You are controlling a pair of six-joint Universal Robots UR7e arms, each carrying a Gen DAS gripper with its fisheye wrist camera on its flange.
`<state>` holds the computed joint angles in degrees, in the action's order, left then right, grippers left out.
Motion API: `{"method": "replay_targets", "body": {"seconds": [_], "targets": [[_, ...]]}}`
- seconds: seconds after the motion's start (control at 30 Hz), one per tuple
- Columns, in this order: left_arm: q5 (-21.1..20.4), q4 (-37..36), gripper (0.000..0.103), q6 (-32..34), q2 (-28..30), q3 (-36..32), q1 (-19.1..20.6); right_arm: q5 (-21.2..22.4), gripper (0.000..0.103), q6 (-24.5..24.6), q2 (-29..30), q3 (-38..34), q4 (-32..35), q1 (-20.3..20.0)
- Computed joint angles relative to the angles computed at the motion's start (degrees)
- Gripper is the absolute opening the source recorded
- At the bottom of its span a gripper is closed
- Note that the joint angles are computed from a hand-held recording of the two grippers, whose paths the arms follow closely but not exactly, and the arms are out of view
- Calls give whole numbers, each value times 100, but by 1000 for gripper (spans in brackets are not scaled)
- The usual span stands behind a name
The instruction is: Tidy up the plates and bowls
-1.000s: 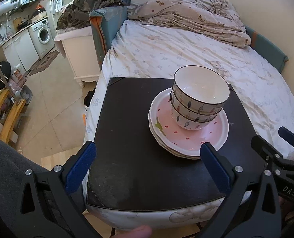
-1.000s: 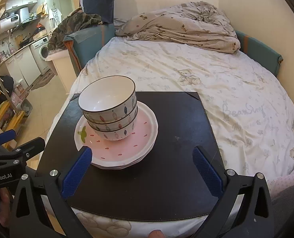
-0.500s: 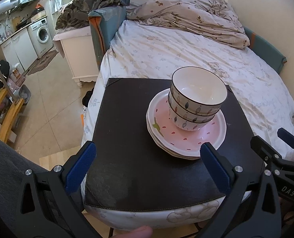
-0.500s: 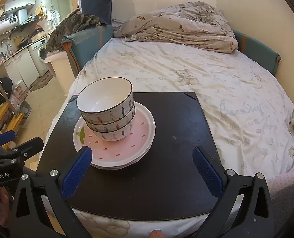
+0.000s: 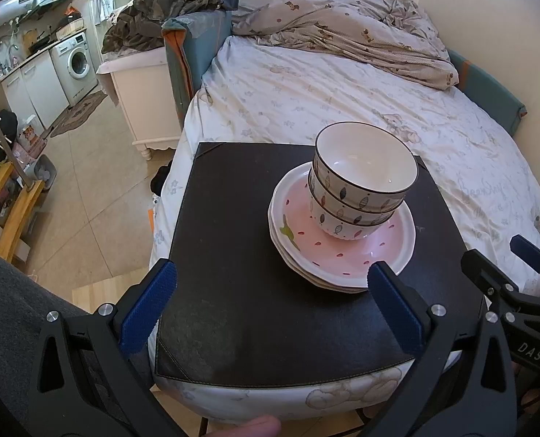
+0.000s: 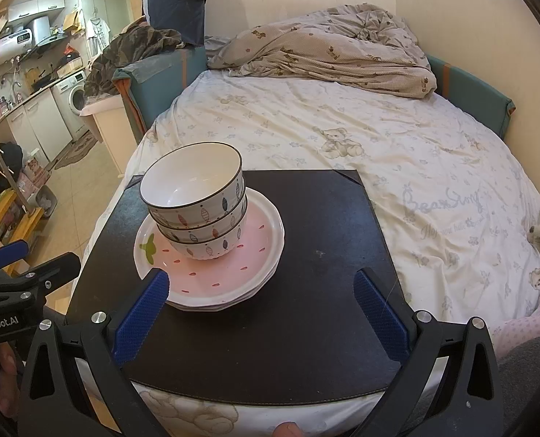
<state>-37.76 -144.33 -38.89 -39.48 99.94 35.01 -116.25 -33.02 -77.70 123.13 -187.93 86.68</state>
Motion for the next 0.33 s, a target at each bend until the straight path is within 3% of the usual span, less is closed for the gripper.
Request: {"method": "replay_targets", "body": {"seconds": [0.33], "targets": [[-100,-27,103,-78,6,7,8,10,103,-8,-7,1,-6,-4]]}}
